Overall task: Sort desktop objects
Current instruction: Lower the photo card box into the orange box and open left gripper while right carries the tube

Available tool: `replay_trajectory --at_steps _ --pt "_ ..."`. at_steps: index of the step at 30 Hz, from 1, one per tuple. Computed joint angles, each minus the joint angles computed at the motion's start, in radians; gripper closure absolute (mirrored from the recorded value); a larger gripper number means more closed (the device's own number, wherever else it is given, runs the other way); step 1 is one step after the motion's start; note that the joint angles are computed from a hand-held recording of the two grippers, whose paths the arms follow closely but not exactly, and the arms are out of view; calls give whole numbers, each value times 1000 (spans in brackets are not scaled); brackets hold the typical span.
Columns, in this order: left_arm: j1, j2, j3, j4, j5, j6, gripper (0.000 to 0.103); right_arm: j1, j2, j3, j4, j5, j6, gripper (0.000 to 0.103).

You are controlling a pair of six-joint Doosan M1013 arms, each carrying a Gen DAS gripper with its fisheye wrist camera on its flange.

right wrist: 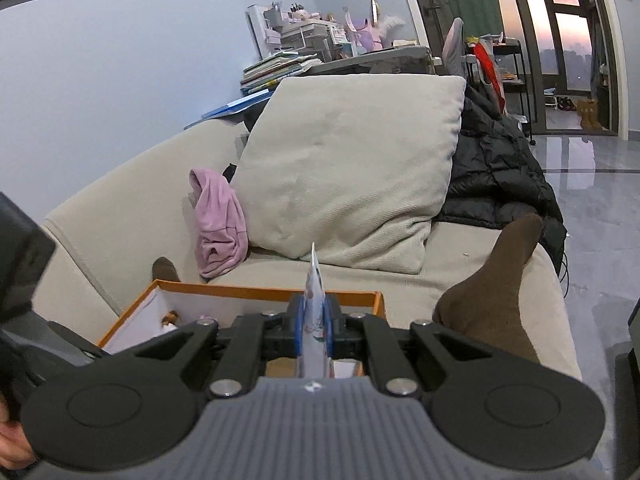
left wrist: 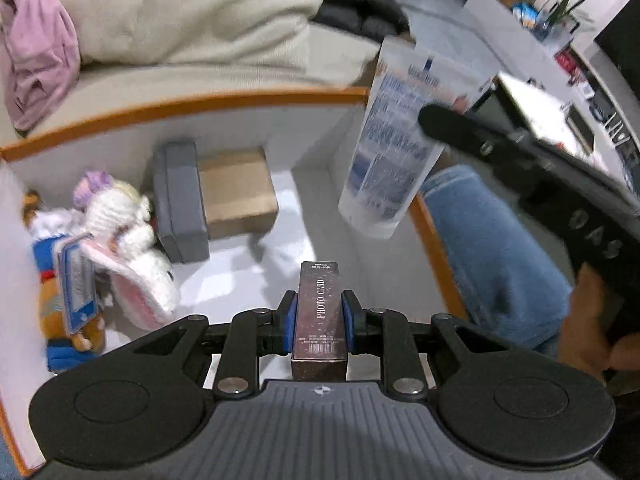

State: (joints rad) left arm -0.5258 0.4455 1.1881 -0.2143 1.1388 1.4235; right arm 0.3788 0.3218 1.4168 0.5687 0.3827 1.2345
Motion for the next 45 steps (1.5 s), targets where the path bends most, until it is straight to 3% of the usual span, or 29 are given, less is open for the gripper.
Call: replay_trajectory --at_steps 9,16,22,26,29,34,37,41,45 --pt "-3 29 6 2 40 -15 77 -8 7 7 35 29 -32 92" --pt "-4 25 6 9 111 -31 76 -10 11 7 7 41 -2 92" --pt "-8 -20 44 44 71 -46 77 -11 4 19 46 16 -33 92" --pt "-6 -10 15 55 57 -62 77 -15 -2 26 93 -18 -61 92" --pt "3 12 -29 22 28 -69 77 -24 -7 33 180 -59 -116 92" --pt "-11 86 -142 80 16 -118 77 -37 -23 59 425 -174 -280 92" --pt "-13 133 -203 97 28 -154 77 -32 -25 65 247 -242 -99 92" --pt "-14 180 -260 92 45 -213 77 -38 -15 55 108 -216 54 92" --pt "1 196 -258 38 4 -258 76 -37 -12 50 19 -216 126 92"
